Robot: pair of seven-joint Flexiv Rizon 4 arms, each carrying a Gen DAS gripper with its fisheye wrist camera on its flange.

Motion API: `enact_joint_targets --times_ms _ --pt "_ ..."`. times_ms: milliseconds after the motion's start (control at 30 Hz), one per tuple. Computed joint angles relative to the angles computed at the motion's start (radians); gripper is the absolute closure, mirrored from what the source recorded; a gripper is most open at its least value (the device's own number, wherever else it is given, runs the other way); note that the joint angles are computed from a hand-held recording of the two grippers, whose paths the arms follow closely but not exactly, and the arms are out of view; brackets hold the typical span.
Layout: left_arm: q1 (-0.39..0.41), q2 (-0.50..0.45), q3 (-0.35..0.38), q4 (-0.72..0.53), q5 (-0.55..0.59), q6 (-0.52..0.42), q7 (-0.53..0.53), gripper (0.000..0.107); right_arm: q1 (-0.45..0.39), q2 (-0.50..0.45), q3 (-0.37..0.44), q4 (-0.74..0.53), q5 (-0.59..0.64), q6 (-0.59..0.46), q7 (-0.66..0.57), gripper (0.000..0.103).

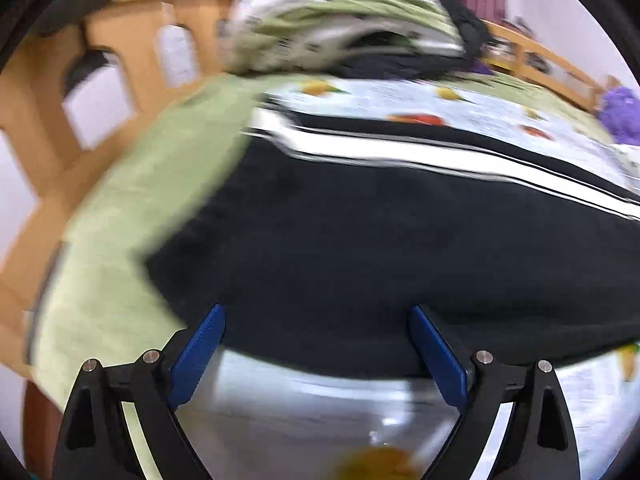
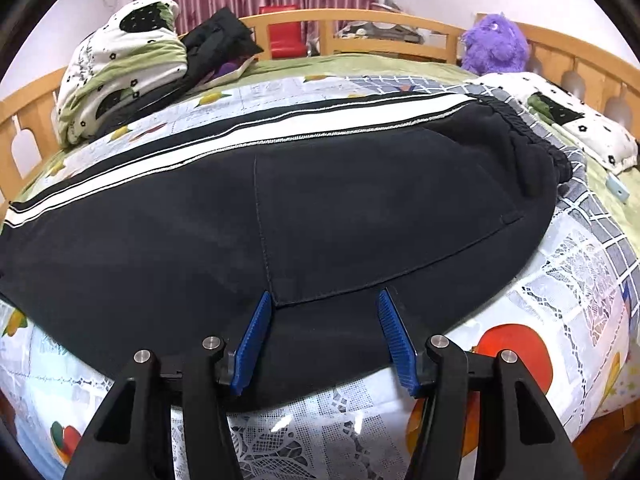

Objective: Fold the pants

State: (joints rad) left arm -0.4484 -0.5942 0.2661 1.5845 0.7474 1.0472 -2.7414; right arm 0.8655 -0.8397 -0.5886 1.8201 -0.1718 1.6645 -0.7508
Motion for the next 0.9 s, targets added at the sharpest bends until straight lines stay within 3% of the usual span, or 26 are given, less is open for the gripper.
enact_joint_targets --times_ms 100,133,200,233,333,500,600,733,867,900 --pt "0.007 0.020 0.040 0.016 0.027 -0.067 -0.062 0.013 0.023 -0.012 -0.026 0.008 0.021 0.019 0.018 0.047" --pt "0.046 0.031 0.038 0.046 -0.003 -0.038 -0.085 0.012 0.029 -0.020 -0.033 0.006 0.027 0.024 0.019 0.047" --pt "0.150 0.053 -0.008 0.123 -0.079 0.106 -0.076 0.015 0.050 -0.033 -0.055 0.010 0.042 0.033 0.019 0.047" --pt "0.166 0.068 -0.003 0.163 -0.106 0.169 -0.079 0.015 0.056 -0.038 -0.062 0.006 0.050 0.029 0.021 0.047" --pt "0.104 0.092 0.047 0.179 -0.073 0.153 -0.121 0.017 0.085 -0.053 -0.092 0.012 0.078 0.034 0.038 0.047" --pt "0.194 0.092 -0.011 0.288 -0.152 0.442 -0.081 0.018 0.127 -0.087 -0.136 0.009 0.127 0.044 0.065 0.046" --pt "0.220 0.062 -0.008 0.313 -0.215 0.541 -0.086 0.029 0.132 -0.090 -0.141 0.009 0.135 0.043 0.066 0.046" --pt "0.262 0.007 -0.027 0.302 -0.292 0.644 -0.073 0.033 0.131 -0.087 -0.140 0.007 0.132 0.037 0.065 0.046" --pt "0.338 -0.039 -0.094 0.282 -0.373 0.693 -0.040 0.043 0.133 -0.093 -0.144 0.008 0.141 0.049 0.068 0.046" --pt "0.329 -0.044 -0.087 0.273 -0.392 0.679 -0.030 0.055 0.134 -0.095 -0.145 0.007 0.144 0.049 0.068 0.046"
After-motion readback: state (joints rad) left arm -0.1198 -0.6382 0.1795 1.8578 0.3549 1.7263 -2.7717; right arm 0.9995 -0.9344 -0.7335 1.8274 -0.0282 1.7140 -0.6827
